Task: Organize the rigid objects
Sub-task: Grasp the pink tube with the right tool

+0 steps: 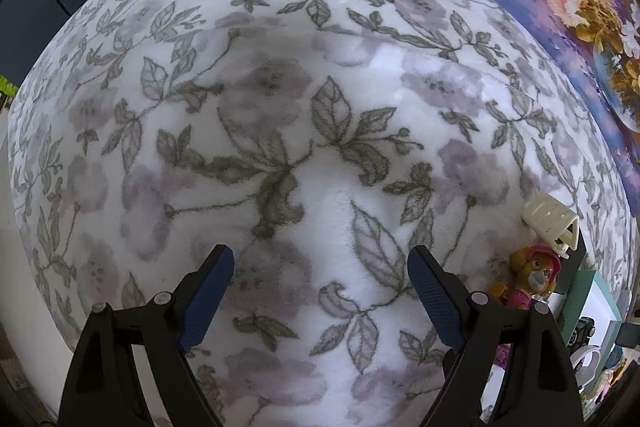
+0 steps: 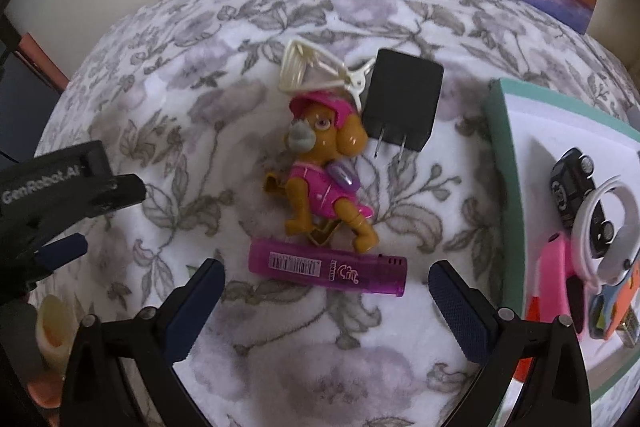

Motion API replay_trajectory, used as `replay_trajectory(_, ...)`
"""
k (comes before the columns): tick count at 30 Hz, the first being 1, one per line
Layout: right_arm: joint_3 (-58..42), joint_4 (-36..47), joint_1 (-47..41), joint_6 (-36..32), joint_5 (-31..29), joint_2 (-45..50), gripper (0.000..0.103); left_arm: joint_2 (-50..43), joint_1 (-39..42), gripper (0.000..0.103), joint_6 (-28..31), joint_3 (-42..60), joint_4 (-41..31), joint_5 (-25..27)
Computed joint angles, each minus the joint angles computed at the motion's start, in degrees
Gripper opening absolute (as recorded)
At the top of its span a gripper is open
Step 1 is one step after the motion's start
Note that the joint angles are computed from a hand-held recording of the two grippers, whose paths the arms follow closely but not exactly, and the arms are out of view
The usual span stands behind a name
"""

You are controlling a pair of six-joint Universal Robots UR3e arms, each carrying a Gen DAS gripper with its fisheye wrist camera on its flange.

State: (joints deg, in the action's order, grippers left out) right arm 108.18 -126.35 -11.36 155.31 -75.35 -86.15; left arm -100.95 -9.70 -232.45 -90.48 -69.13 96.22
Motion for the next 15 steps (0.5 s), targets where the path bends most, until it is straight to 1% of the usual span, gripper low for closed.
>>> replay_trajectory(9,2.3,-7.9,4.3,3.8,-5.5,2.1,0.102,1.5,0.8,0.089,0.1,-3.6,2.7,-0.1)
replay_trajectory(12,2.8,-9.8,5.9,5.1,-7.5,2.7,0.100,1.4,0.6,0.089,-0.3,-2.3,1.6,0.3)
replay_trajectory(15,3.0,-10.8,7.2,5.7,-8.0,2.7,0.097,1.3,0.5,0.089,-1.1,-2.1,1.5,0.5)
